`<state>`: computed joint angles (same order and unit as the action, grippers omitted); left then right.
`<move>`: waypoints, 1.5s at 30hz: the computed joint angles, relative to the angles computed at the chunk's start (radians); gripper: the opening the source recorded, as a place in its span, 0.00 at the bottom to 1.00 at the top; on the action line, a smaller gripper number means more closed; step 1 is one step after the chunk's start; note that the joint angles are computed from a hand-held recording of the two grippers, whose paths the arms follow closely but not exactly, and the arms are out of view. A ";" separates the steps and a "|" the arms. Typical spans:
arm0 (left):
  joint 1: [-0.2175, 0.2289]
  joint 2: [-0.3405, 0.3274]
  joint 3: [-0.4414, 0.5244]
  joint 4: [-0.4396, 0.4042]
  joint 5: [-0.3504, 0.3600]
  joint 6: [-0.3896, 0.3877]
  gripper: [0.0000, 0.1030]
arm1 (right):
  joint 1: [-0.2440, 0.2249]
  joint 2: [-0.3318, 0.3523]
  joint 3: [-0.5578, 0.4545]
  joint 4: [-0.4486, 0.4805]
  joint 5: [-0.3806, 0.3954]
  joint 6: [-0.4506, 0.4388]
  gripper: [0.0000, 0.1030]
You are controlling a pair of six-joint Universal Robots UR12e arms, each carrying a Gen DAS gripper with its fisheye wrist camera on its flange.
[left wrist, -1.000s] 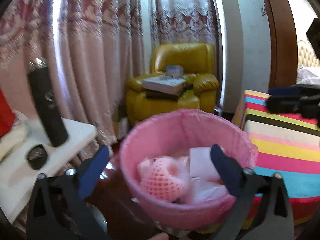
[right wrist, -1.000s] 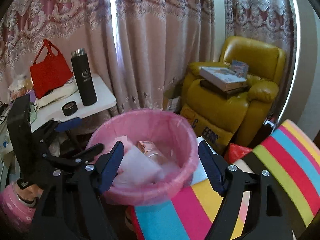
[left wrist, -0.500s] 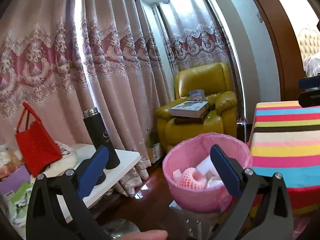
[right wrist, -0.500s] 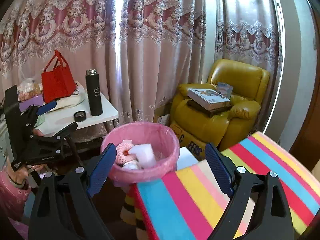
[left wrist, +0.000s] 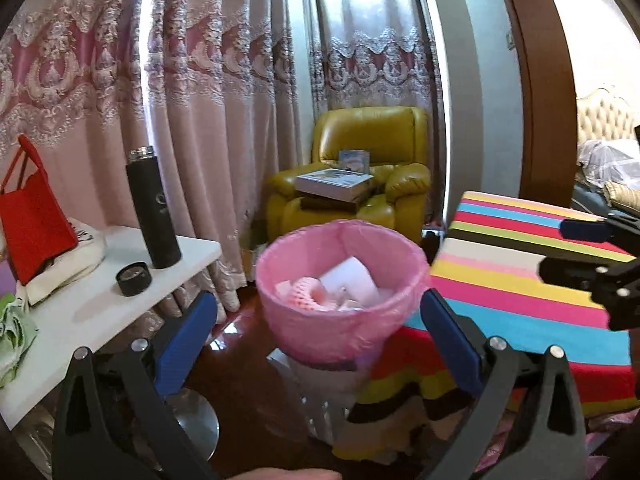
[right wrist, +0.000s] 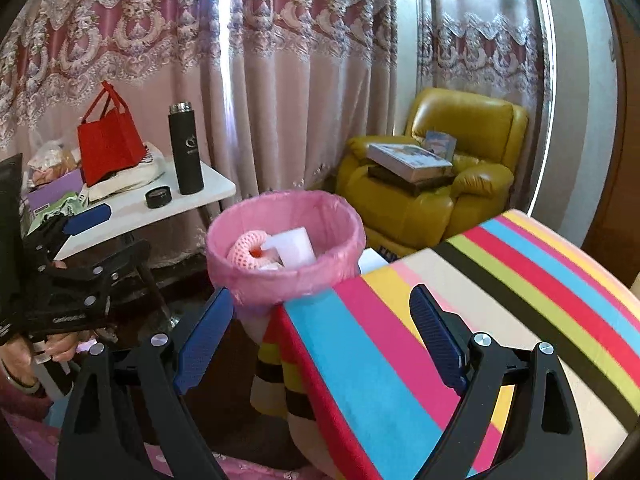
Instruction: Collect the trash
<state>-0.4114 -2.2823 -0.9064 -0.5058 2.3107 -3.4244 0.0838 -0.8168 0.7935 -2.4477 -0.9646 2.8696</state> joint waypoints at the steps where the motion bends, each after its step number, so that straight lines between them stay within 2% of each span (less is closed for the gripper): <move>1: -0.001 -0.001 -0.001 0.002 -0.005 0.000 0.96 | 0.002 -0.001 0.003 -0.002 -0.006 -0.005 0.82; 13: 0.006 0.015 -0.024 0.003 -0.066 -0.026 0.96 | 0.009 -0.007 0.019 -0.034 -0.018 -0.016 0.82; 45: 0.009 0.017 -0.027 -0.005 -0.077 -0.019 0.96 | 0.014 -0.007 0.017 -0.006 -0.010 -0.033 0.82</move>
